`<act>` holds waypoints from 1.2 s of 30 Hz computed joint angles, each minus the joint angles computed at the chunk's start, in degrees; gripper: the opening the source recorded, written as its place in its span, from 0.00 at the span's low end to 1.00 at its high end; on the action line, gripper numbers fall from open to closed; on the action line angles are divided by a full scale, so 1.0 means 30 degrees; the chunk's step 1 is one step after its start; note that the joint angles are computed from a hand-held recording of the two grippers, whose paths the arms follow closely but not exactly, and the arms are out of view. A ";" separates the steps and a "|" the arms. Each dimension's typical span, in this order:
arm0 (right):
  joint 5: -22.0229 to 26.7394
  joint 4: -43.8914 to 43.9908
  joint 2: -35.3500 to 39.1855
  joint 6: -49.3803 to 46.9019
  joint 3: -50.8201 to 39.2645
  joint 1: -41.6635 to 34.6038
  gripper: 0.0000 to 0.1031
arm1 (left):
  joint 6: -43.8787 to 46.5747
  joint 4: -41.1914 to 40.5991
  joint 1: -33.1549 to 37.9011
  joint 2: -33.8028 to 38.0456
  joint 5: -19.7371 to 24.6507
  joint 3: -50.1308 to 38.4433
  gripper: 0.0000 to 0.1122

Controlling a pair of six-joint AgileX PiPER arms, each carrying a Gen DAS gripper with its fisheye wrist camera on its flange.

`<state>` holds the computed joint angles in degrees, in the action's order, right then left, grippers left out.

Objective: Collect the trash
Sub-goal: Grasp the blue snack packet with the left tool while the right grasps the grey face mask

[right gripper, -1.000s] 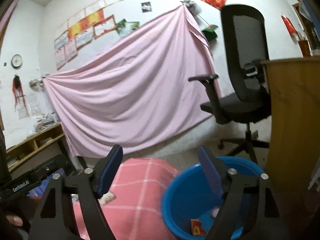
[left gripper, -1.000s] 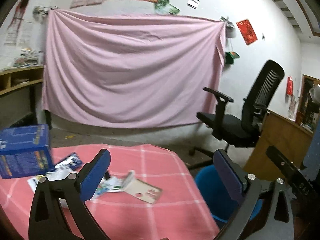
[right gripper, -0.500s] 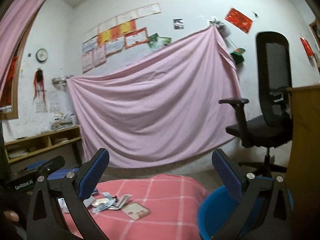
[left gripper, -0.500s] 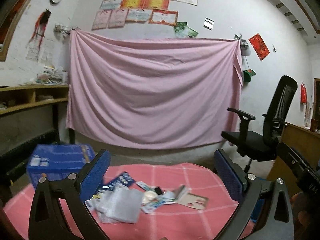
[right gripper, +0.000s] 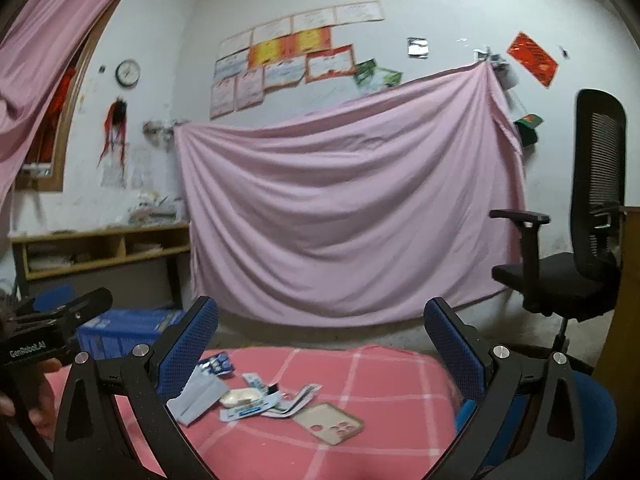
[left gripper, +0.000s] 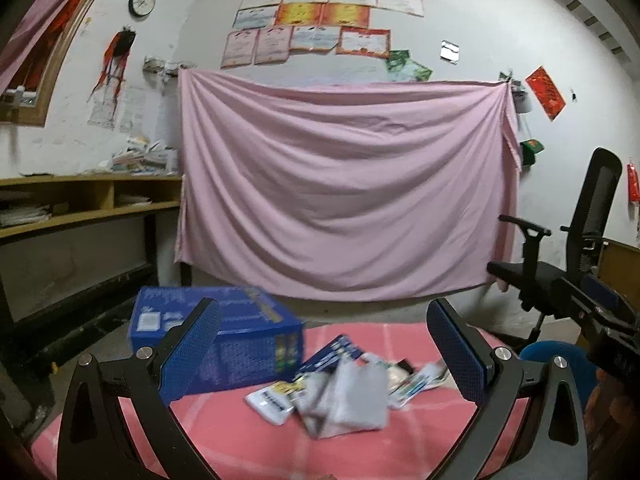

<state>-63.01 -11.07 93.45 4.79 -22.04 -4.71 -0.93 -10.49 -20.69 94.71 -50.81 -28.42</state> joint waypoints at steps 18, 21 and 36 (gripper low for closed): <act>0.6188 0.2891 0.1922 -0.2172 -0.3273 0.3528 1.00 | -0.9746 1.0757 0.6272 0.2872 0.6367 -0.3365 0.89; 0.7854 0.1206 0.2066 -0.0348 -0.4121 0.3152 1.00 | -1.2963 1.4124 0.6718 0.3355 0.7196 -0.4403 0.76; 1.3815 -1.7450 0.4940 2.0142 -1.0131 0.2979 0.80 | -2.7563 2.9598 0.8561 0.5625 0.7387 -0.8526 0.37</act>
<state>-21.56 -63.42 108.27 65.22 -52.43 4.23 -83.62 78.30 4.99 111.58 -28.65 -54.00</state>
